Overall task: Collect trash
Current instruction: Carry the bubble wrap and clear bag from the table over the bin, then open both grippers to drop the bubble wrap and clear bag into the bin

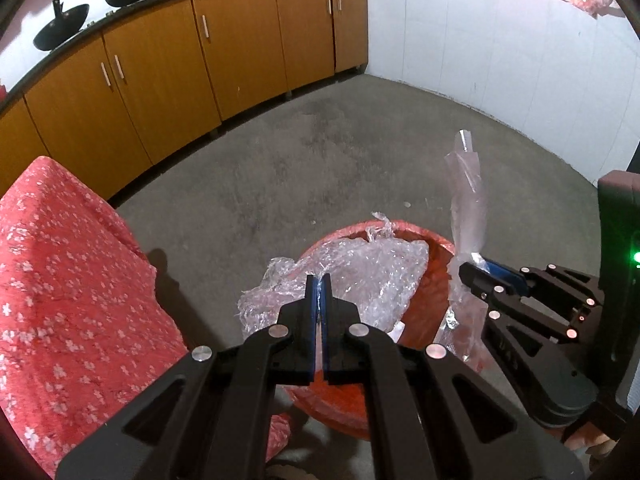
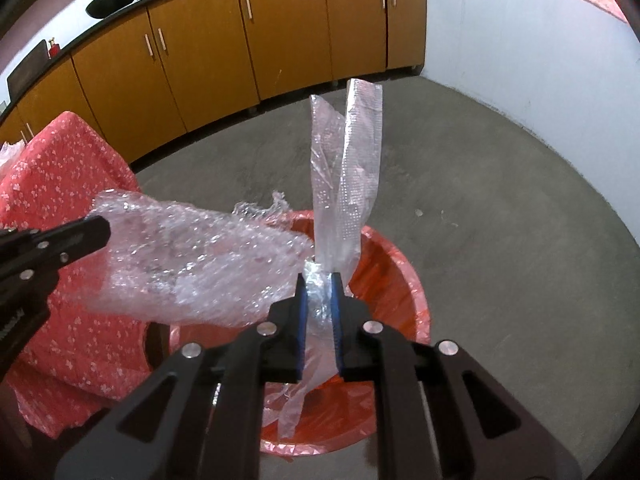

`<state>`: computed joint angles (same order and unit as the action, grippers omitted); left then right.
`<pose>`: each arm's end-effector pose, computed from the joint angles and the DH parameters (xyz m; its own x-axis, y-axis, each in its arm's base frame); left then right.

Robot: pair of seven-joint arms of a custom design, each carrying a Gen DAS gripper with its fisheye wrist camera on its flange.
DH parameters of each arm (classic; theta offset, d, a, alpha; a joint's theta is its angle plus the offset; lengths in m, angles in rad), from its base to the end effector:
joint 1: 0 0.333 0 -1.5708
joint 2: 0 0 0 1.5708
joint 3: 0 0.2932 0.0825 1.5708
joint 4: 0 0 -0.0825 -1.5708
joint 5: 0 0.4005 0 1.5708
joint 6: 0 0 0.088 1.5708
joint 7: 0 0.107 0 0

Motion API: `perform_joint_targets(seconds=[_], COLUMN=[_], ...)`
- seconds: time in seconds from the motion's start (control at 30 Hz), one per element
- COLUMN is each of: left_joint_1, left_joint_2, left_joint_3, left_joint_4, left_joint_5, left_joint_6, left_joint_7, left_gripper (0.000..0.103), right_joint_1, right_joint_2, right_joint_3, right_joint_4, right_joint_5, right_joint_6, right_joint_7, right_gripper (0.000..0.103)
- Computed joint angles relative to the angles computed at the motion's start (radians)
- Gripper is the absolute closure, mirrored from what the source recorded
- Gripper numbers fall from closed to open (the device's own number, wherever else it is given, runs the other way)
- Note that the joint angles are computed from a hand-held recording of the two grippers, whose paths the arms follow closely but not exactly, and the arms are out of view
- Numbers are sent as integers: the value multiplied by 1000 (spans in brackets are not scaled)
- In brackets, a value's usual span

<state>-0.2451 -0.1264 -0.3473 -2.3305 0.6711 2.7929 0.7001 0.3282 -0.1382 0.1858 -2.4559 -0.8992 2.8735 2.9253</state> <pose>0.4341 -0.3291 0.4102 -0.2735 -0.9595 -0.0670 -0.7271 0.2518 -0.6387 0.4208 0.2882 0.3608 0.0150 -0.9941 -0.1077 -0.7774 0.0561 -0.6265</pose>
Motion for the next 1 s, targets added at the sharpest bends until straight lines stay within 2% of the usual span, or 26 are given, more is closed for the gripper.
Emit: perform_joint_targets(seconds=[0.13,0.27,0.4,0.53,0.6,0.77,0.83,0.87,1.0], left_joint_1=[-6,-7,-5,1,10,66,111,124,146], left_joint_2=[13,21,21,13,-1,-125,-201,-239,-421], left_joint_3=[15,21,23,22,19,-2,-26,-28,1], left_joint_4=[0,3,0,-8,-15,-80,-122,-146,-256], left_joint_5=[-51,-89,-102,-108,-98,-92,-87,-102,-185], left_joint_6=[13,16,22,38,40,73,86,94,91], left_joint_7=[39,64,74,65,43,-37,-70,-70,-32], left_gripper=[101,100,95,87,86,83,69,68,66], right_joint_1=[3,8,19,32,32,20,16,14,26], right_joint_2=[20,42,58,55,26,-16,-36,-42,-40], right_joint_3=[-6,-13,-16,-17,-21,-4,9,15,42], right_joint_4=[7,26,43,46,20,15,25,35,108], right_joint_5=[3,19,24,27,34,38,25,20,13], right_joint_6=[15,20,16,4,8,-2,-8,-9,-11], right_joint_7=[-8,-31,-42,-48,-51,-53,-50,-51,-60], right_gripper=[85,79,71,69,69,68,67,66,66])
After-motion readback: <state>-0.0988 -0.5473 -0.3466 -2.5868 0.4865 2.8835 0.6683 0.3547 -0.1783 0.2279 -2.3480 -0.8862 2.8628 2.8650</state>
